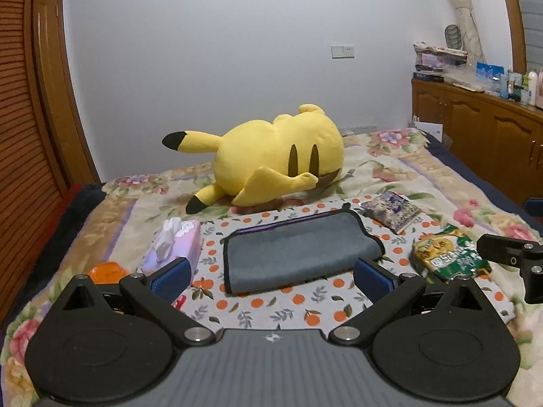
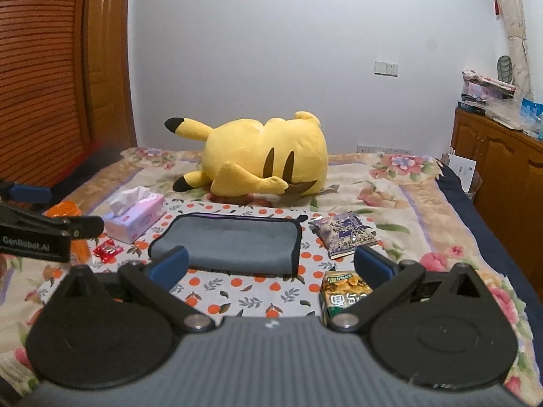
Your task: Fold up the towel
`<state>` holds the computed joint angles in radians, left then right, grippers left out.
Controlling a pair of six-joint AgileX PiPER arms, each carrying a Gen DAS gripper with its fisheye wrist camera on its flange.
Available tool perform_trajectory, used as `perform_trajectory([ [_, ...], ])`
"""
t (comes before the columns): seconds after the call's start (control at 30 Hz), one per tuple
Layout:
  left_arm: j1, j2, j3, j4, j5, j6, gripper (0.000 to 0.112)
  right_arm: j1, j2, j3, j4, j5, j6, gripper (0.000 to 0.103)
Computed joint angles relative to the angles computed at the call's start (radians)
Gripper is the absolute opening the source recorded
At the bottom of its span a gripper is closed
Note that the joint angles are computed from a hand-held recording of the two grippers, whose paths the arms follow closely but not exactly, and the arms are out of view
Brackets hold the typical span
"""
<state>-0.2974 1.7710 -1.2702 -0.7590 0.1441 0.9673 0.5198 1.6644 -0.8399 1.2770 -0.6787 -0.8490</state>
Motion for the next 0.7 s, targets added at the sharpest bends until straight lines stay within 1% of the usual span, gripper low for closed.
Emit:
perform_trajectory([
  [0.1, 0.003, -0.031, 0.051, -0.153, -0.016, 0.161, 0.103, 0.022, -0.019, 0.028, 0.004, -0.026, 0.012, 0.103],
  [0.2, 0.003, -0.055, 0.09, -0.236, -0.022, 0.252, 0.103, 0.038, -0.034, 0.055, 0.002, -0.047, 0.03, 0.103],
  [0.37, 0.009, -0.091, 0.149, -0.434, -0.031, 0.45, 0.103, 0.06, -0.053, 0.095, 0.004, -0.076, 0.054, 0.103],
  [0.5, 0.01, -0.106, 0.175, -0.51, -0.034, 0.526, 0.103, 0.077, -0.072, 0.129, 0.005, -0.094, 0.073, 0.103],
  [0.6, 0.009, -0.124, 0.207, -0.633, -0.039, 0.648, 0.103, 0.091, -0.086, 0.158, 0.004, -0.107, 0.094, 0.103],
  [0.7, 0.009, -0.143, 0.243, -0.794, -0.043, 0.808, 0.103, 0.108, -0.091, 0.18, 0.002, -0.117, 0.117, 0.103],
])
